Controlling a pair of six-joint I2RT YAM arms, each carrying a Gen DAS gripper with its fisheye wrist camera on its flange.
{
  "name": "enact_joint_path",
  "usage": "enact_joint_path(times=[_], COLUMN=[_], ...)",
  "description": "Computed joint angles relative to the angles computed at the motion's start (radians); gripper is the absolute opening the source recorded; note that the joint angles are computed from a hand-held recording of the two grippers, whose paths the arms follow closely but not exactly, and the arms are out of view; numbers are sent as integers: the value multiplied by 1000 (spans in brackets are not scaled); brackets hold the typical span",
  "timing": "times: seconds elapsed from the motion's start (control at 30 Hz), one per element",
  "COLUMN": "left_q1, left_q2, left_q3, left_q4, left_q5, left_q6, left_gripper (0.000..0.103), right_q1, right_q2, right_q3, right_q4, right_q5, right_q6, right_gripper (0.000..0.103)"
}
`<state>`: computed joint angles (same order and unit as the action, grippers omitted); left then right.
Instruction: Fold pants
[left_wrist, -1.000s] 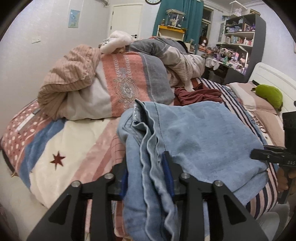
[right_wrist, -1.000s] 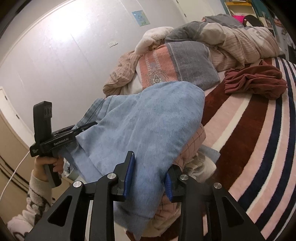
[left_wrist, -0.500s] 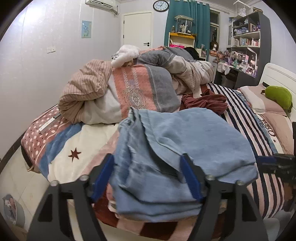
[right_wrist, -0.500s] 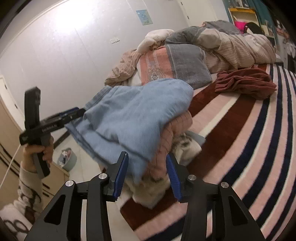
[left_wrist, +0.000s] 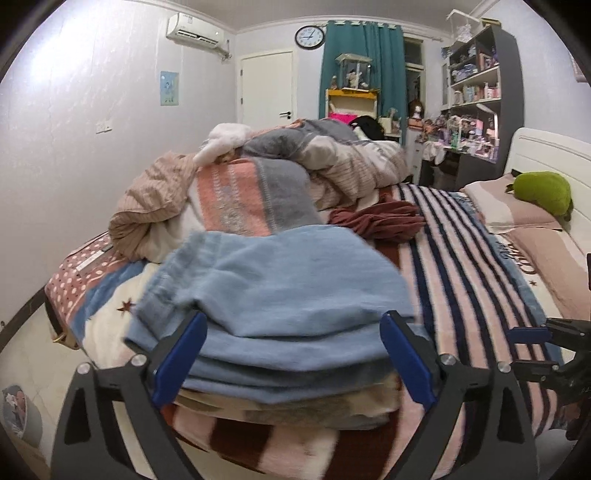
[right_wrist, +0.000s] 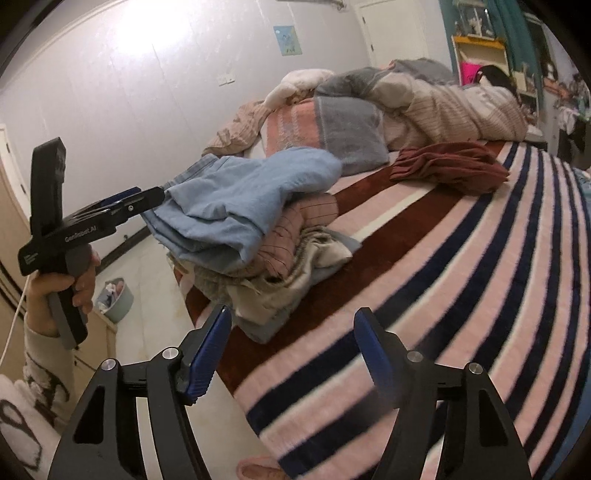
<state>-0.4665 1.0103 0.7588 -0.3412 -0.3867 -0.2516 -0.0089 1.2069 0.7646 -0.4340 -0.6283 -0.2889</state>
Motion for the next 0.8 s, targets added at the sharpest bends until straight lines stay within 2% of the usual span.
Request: enact_joint_path(times=[0.1,0.17,0.3,0.5,0.57,0.63,0.7,0.8], left_q1=[-135,-238,-403,-638,-678,-718,-757,-794], left_q2=[32,76,168,355,406,459,504,561], left_q3=[13,33,79,208,252,295,324,366], left_q4=[2,5,27,46,65,94,127,144], left_q5=[-111,-196,-290,-486,-521,-549,-598,-680], left_q6=[-80,-133,-226,-362,-365,-361,-347,-332], left_gripper=[96,97,98,102,102,102,102,102], right_q1=[-72,-129,-271,-560,-672,-772,-866,-980], right_q2=[-47,-76,-126,-169,-188,-196,-200,-212], right_q3=[-27,-46,-80,-96,-104,-104,-102,-109], right_q4=[-29,-48,-102,-230,-262,-300,-335,-341], right_q5=[-36,-66,-126,-235,-275,-318,-372,-443], right_q6=[-49,-83,-188,-443,-540,-629,-715,-780], right_gripper=[68,74,81,94,94,100,102,102])
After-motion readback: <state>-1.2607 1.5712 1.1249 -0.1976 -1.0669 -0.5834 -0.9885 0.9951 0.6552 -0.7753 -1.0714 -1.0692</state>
